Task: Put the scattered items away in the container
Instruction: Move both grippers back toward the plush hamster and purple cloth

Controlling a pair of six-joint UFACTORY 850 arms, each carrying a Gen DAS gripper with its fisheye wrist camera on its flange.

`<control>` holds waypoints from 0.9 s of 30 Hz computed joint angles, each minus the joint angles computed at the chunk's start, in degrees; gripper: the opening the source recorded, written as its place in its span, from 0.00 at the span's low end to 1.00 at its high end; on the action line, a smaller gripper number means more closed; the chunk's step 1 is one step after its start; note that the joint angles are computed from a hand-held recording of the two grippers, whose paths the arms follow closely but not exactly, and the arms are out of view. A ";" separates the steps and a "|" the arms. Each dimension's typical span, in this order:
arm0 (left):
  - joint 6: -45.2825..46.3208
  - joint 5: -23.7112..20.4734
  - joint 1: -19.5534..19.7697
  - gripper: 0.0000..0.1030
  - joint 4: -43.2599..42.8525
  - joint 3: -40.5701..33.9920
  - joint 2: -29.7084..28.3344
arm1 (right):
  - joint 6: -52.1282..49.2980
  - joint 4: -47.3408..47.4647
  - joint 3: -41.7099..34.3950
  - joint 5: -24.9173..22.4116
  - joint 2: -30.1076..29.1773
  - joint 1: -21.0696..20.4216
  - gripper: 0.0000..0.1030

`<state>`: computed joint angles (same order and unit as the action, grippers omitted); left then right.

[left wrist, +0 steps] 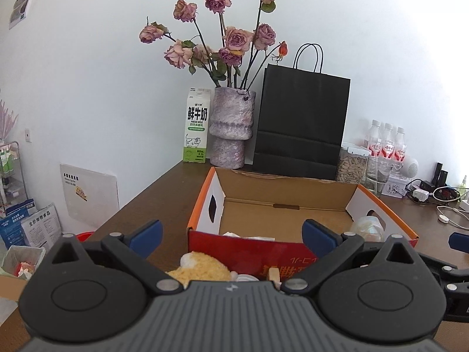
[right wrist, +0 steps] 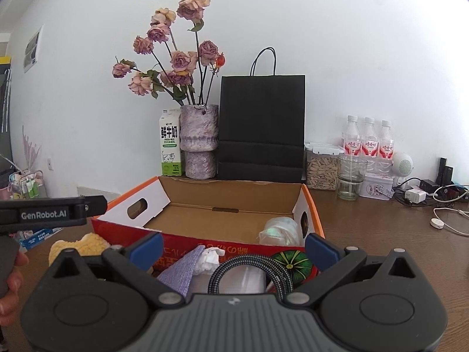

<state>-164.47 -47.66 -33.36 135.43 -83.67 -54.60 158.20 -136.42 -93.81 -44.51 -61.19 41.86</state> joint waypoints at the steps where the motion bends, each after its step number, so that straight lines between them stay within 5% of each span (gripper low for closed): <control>1: -0.24 -0.05 -0.04 1.00 -0.04 0.72 0.33 | 0.24 0.07 0.72 -0.30 0.34 0.20 1.00; 27: -2.71 -2.29 -0.33 1.00 -0.86 8.76 3.80 | -0.63 1.68 5.57 -0.97 1.80 2.55 1.00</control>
<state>-167.18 -49.96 -33.69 134.57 -74.91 -50.81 157.57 -134.74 -88.24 -45.47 -59.39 44.40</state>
